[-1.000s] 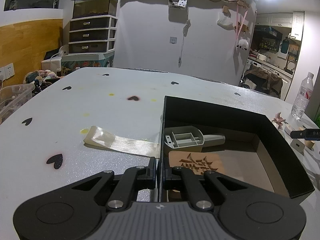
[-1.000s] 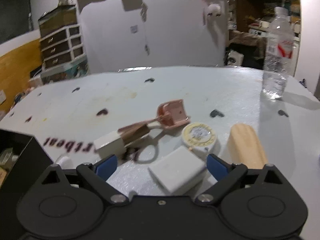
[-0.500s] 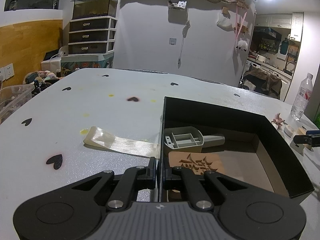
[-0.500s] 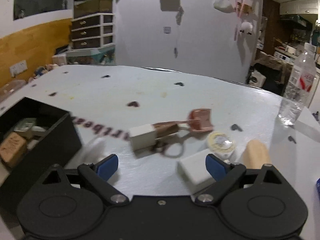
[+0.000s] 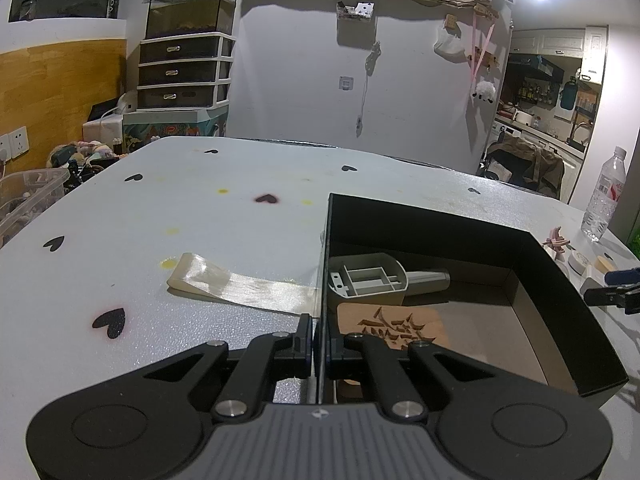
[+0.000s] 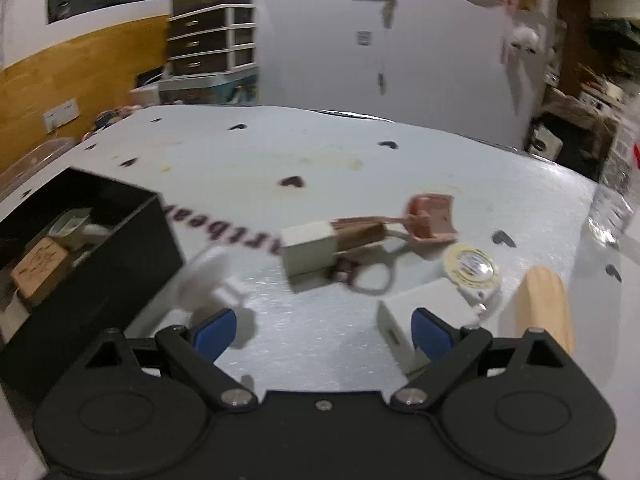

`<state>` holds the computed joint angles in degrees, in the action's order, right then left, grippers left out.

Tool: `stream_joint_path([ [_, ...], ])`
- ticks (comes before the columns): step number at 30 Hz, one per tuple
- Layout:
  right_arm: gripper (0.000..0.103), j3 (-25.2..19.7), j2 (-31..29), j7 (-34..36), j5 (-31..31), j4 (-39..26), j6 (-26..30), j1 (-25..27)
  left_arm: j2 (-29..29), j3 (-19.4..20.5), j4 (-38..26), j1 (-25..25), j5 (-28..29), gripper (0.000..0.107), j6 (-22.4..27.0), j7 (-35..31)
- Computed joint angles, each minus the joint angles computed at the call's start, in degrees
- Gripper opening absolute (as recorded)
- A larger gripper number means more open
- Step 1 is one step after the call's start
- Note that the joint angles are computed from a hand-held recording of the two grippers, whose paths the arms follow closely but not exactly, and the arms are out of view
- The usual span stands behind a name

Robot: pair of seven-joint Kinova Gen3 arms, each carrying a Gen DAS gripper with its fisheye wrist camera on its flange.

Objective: Organize rigid objects
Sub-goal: 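Grasp the white charger block with the right gripper, then carry the white charger into the black box and open the right gripper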

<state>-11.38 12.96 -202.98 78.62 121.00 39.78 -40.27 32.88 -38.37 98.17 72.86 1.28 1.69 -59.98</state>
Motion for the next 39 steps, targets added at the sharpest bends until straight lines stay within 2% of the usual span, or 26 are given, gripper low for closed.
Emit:
stream_joint_path([
  [3, 0.095, 0.1, 1.1, 2.3, -0.7, -1.0, 4.4, -1.2, 0.0, -0.3, 0.2, 0.3, 0.2, 0.005, -0.2, 0.0],
  [9, 0.096, 2.2, 2.6, 4.3, -3.7, -1.7, 4.3, 1.1, 0.0, -0.4, 0.1, 0.4, 0.4, 0.005, 0.0, -0.1],
  [13, 0.095, 2.7, 1.7, 2.6, -3.2, -0.2, 0.7, 2.5, 0.1, -0.4, 0.2, 0.4, 0.6, 0.005, -0.3, -0.2],
  [16, 0.095, 1.9, 1.0, 1.4, -2.3, 0.5, 0.4, 1.8, 0.1, -0.6, 0.1, 0.5, 0.6, 0.005, -0.2, -0.3],
  [19, 0.095, 0.8, -0.6, 1.5, -1.5, 1.5, -2.6, 2.3, 0.2, -0.6, 0.1, 0.6, 0.7, 0.005, -0.2, -0.3],
  [24, 0.095, 1.0, 1.4, 5.5, -6.3, -2.3, 3.4, 0.3, 0.4, -1.0, 0.0, 0.9, 0.8, 0.005, -0.1, -0.2],
  [26, 0.095, 2.1, 2.1, 5.8, -8.2, -3.6, 2.4, 1.2, 0.4, -1.1, 0.0, 1.0, 0.8, 0.005, -0.1, -0.2],
  [29, 0.089, 3.6, 3.0, 6.8, -11.1, -5.2, 0.2, 2.5, 0.5, -1.2, 0.0, 1.1, 0.8, 0.005, -0.1, -0.1],
  [32, 0.068, 4.7, 4.2, 8.8, -14.7, -7.3, 2.4, 2.0, 0.5, -1.2, 0.0, 1.1, 0.7, 0.005, -0.1, 0.0],
  [39, 0.066, 5.3, 3.0, 11.0, -18.0, -7.8, 4.1, -0.1, 0.5, -1.2, 0.0, 1.1, 0.7, 0.005, -0.1, -0.1],
])
